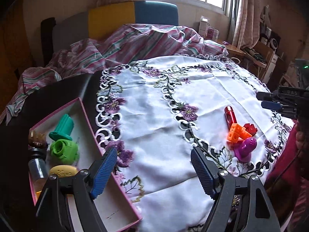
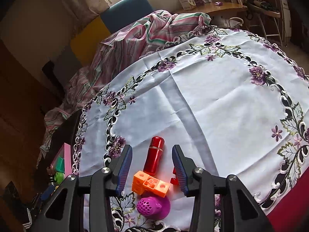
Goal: Organize rigid objects
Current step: 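Move the left gripper to the orange blocks and grasp them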
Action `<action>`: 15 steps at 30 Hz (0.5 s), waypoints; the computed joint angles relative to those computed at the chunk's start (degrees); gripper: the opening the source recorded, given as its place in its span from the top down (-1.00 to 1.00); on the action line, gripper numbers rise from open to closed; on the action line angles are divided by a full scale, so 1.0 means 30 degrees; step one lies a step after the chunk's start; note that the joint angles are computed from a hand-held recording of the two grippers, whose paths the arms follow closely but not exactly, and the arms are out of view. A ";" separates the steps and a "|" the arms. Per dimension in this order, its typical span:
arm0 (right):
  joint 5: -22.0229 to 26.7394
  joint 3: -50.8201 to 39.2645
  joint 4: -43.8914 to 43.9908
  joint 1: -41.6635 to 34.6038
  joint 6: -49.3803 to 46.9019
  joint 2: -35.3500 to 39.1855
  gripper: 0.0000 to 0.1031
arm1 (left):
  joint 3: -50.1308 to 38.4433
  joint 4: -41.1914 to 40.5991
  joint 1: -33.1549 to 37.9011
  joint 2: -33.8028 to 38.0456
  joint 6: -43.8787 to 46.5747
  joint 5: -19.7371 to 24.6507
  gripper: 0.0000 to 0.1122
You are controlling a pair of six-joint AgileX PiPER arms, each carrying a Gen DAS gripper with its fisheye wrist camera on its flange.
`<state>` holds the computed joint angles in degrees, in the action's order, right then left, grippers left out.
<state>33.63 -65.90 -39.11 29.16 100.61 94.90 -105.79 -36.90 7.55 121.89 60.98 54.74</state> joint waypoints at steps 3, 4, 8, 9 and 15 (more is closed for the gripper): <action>-0.0172 0.0236 -0.0465 0.0039 0.0677 -0.0137 0.16 | -0.0077 -0.0016 -0.0378 0.0083 -0.0122 0.0425 -0.41; -0.0237 0.0317 -0.0598 0.0045 0.0873 -0.0181 0.16 | -0.0160 -0.0057 -0.0491 0.0147 -0.0166 0.0655 -0.41; -0.0367 0.0472 -0.0904 0.0080 0.1234 -0.0261 0.16 | -0.0011 -0.0394 -0.1069 0.0164 0.0014 0.1122 -0.41; -0.0370 0.0502 -0.1050 0.0116 0.1388 -0.0277 0.16 | -0.0171 -0.0442 -0.1183 0.0272 -0.0047 0.1426 -0.41; -0.0601 0.0847 -0.1884 0.0204 0.2401 -0.0482 0.16 | -0.0479 -0.0670 -0.2353 0.0696 -0.0012 0.2908 -0.30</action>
